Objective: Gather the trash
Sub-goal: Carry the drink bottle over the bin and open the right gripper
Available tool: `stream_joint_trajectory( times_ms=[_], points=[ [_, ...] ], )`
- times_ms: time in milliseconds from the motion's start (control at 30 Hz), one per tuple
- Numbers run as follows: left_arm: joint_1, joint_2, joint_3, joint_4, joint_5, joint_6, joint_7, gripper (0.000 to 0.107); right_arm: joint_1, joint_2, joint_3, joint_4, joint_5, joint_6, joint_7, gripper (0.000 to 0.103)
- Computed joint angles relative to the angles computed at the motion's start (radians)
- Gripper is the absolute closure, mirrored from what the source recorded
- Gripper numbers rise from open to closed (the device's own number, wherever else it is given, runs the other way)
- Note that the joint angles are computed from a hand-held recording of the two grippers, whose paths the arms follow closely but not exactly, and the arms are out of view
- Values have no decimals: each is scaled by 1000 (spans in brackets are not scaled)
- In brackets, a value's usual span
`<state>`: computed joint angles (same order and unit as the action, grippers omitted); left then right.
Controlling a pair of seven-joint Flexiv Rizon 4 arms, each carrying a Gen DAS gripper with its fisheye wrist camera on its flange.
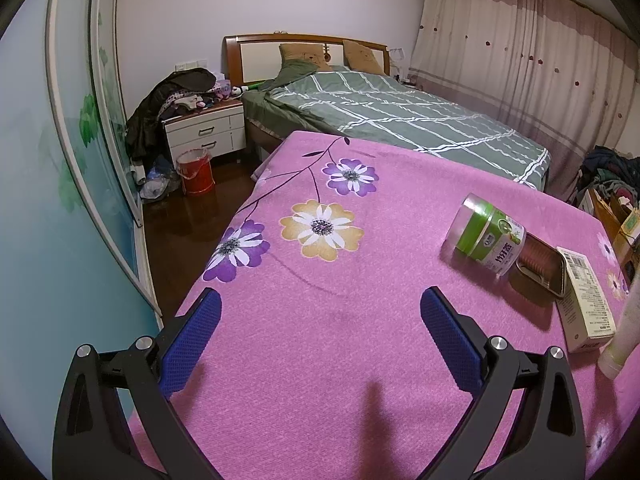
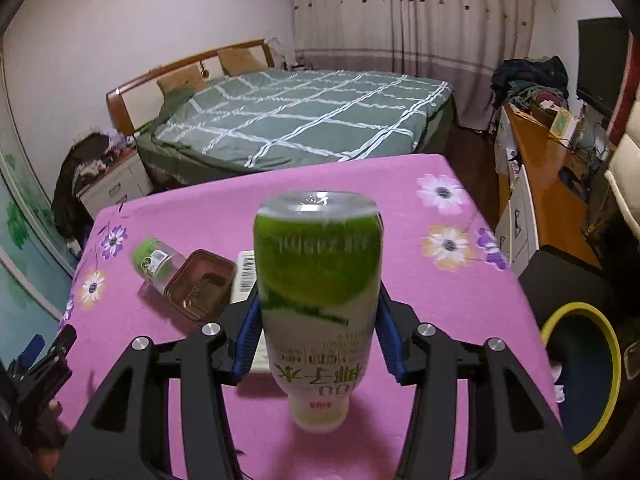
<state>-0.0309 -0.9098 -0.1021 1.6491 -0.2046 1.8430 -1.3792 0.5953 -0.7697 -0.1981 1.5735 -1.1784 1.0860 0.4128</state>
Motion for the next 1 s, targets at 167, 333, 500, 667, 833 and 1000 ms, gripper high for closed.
stream_joint_trajectory(
  times_ms=[167,333,500,667,833,1000],
  points=[
    [0,0,0,0,1,0,-2,9,-5,96,-24,133,-172,31,192,54],
    [0,-1,0,0,5,6,-1,9,-44,198,4,262,-349,16,369,54],
    [3,0,-4,0,11,8,3,9,-93,304,56,395,-444,-66,497,54],
    [9,8,-10,11,14,9,3,9,-133,388,124,507,-410,-198,533,54],
    [11,8,-11,11,18,10,5,9,-187,438,194,602,-303,-317,543,54],
    [9,7,-9,9,18,8,9,9,-272,433,240,650,-254,-290,546,54]
  ],
)
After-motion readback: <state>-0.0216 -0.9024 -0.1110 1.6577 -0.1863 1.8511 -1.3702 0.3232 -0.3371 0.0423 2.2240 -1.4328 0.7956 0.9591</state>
